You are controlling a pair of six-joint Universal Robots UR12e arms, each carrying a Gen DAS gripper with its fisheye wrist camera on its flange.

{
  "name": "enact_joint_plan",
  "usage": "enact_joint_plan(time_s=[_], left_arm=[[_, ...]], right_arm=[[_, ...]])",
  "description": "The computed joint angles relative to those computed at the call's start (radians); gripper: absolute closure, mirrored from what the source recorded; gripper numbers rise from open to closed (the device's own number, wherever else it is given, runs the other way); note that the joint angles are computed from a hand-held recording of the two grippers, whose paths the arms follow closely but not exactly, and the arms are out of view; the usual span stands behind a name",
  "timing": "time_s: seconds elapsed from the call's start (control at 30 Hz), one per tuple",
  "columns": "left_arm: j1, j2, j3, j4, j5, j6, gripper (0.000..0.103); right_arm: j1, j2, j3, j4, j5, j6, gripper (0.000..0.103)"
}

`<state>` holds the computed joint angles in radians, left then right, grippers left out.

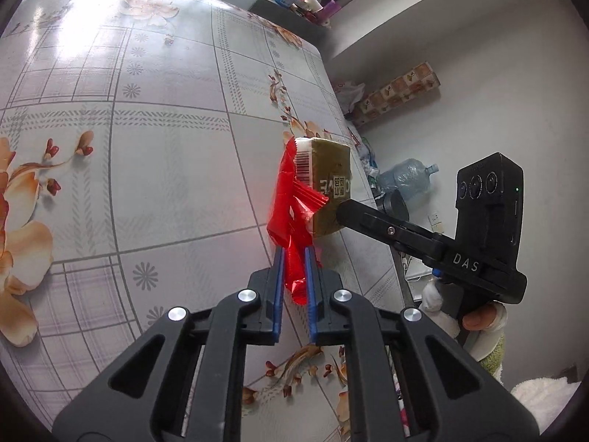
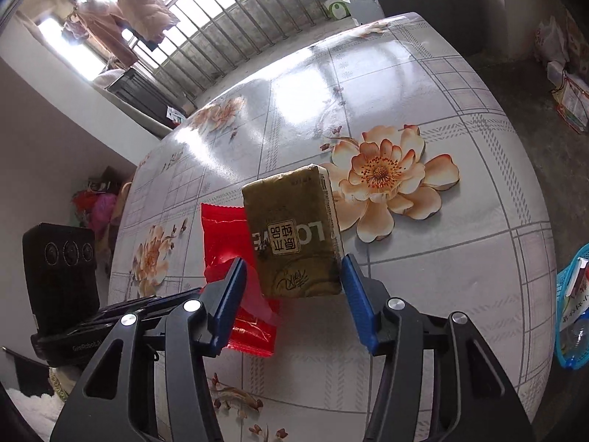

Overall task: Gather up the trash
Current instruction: 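Lift the red wrapper with the left gripper while the right holds the gold packet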

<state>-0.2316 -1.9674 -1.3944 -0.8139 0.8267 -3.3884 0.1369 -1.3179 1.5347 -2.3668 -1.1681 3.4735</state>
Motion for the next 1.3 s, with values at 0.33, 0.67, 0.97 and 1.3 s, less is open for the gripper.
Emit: enact_joint_plan(time_s=[0.33, 0.67, 0.97, 1.3], left_arm=[[0.040, 0.145, -0.196, 0.002, 0.021, -0.067, 0.094], [0.062, 0.189, -0.282, 0.215, 0.136, -0.186, 0.094], [0.058, 0.170, -0.271, 0.259, 0.167, -0.199, 0.094], [0.058, 0.164, -0.268, 0.248, 0.125, -0.187, 0.094]], right_arm=[[0.000, -0.115, 0.138, -0.039, 0.031, 0.063, 0.052], [0.031, -0.079, 0.088, -0.059, -0.107, 0.097, 0.037], [0.085, 0.006, -0.011, -0.001, -0.275, 0.063, 0.028], [0.099, 0.006, -0.013, 0.030, -0.303, 0.005, 0.047]])
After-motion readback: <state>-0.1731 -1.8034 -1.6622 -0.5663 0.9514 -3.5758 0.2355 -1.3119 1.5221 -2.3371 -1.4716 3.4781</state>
